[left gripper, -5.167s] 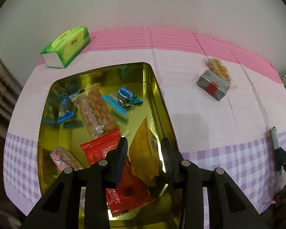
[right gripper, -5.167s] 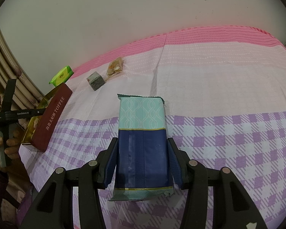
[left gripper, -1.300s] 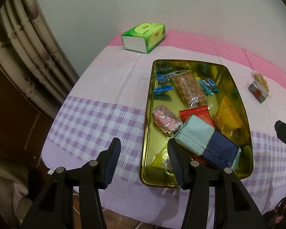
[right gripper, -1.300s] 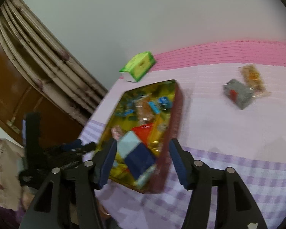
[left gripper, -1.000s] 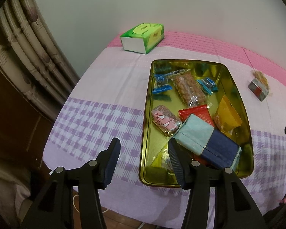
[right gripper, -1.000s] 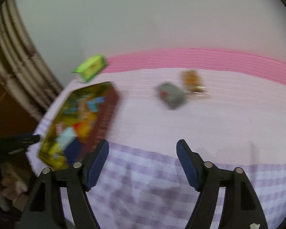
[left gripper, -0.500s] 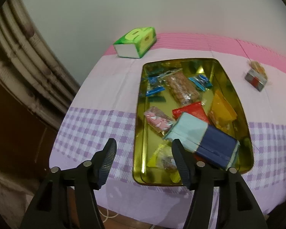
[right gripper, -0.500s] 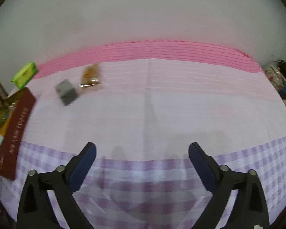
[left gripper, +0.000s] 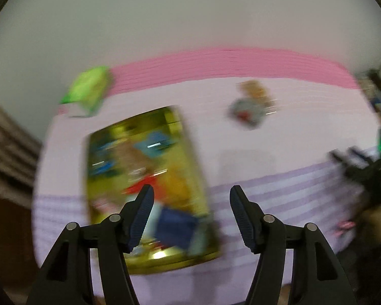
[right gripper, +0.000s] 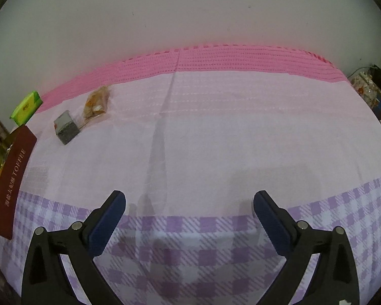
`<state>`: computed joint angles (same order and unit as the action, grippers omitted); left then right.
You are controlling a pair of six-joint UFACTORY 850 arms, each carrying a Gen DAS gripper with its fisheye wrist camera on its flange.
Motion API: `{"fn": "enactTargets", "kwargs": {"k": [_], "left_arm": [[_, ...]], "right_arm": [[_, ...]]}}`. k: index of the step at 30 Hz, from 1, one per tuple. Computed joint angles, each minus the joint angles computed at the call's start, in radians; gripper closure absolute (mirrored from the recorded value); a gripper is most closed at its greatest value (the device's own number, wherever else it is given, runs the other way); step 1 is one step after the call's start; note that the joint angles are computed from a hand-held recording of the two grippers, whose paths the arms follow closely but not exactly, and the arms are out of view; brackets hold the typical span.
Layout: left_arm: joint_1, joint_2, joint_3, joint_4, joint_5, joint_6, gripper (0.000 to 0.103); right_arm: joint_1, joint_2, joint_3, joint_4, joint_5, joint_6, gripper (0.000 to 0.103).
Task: Organize snacks
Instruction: 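Grasp the grey-red packet with the left gripper while the right moves toward the clear snack bar, then lift the grey-red packet with the left gripper while the right grasps the clear snack bar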
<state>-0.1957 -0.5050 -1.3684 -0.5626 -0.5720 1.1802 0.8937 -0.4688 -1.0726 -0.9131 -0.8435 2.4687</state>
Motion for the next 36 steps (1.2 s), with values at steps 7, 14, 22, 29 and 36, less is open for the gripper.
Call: {"fn": "enactTargets", "kwargs": {"k": [7,14,22,29,36], "left_arm": [[-0.117,-0.244,-0.339,0.078,-0.313,-0.451,0.038],[-0.203,-0.418,-0.551,0.206,-0.321,-0.774,0.04],[-0.238,-0.496,-0.618,0.297,-0.287,-0.959,0.041],[-0.261,-0.489,-0.581,0.382,-0.202,-1.027,0.067],[-0.227,-0.35,-0.352,0.267,-0.158,-0.792,0.067]], "right_arm": [[0.028,0.023,0.047,-0.167,0.033,0.157,0.002],[0.051,0.01,0.03,-0.269,0.021,0.133,0.002],[0.077,0.042,0.087,-0.41,-0.009,0.301,0.002],[0.083,0.043,0.094,-0.44,-0.023,0.342,0.002],[0.083,0.049,0.096,-0.429,-0.028,0.348,0.002]]}}
